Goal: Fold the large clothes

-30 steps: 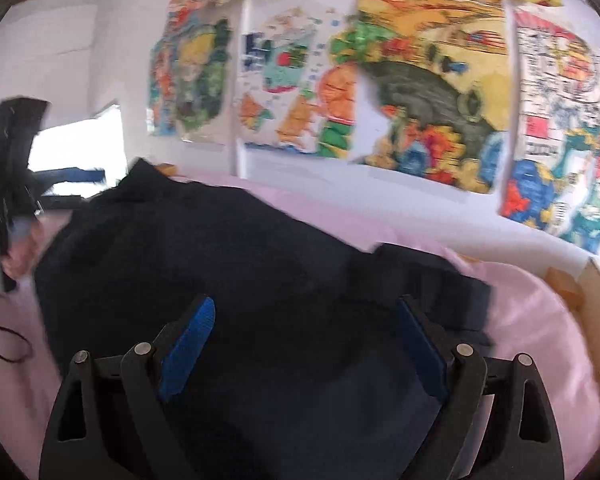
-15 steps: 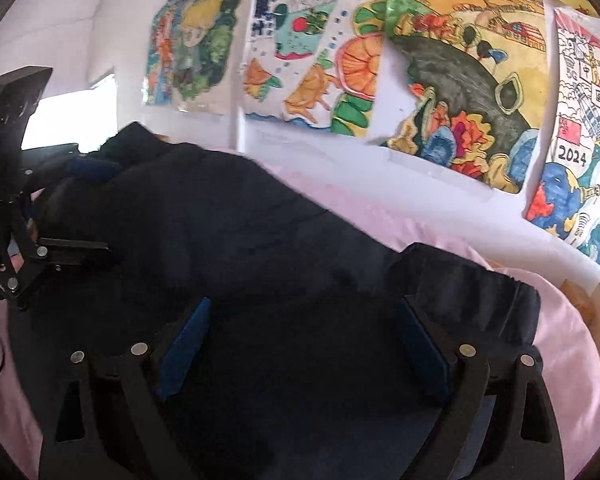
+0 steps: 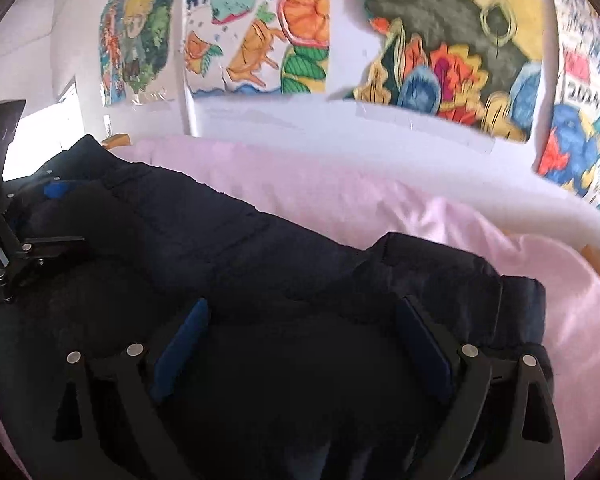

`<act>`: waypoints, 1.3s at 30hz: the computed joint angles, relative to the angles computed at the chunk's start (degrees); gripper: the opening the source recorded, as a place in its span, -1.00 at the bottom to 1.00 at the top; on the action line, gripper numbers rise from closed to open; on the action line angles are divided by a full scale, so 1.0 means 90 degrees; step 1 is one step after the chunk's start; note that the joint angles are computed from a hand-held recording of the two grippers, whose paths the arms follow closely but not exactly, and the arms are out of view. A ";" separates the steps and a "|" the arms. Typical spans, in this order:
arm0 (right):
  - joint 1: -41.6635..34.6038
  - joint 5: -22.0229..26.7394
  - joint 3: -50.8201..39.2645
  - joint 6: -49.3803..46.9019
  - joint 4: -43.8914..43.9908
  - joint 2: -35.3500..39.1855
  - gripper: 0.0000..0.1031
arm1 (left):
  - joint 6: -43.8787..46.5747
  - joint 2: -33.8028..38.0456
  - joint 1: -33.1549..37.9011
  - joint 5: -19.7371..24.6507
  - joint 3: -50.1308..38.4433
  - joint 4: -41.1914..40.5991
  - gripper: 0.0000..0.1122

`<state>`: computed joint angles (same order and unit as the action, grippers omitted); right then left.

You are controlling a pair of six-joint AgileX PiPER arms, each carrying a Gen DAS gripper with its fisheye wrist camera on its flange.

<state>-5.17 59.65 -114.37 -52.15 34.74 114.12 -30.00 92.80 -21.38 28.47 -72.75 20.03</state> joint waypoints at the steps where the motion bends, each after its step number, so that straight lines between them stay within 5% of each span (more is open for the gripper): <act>1: -0.0002 0.0027 -0.0043 0.0013 0.0029 0.0062 0.81 | 0.0017 0.0028 0.0026 -0.0059 0.0012 -0.0031 0.84; 39: -0.0050 0.0214 -0.0164 0.0038 0.0123 0.0299 0.87 | 0.0197 0.0202 0.0142 -0.0274 0.0002 -0.0232 0.84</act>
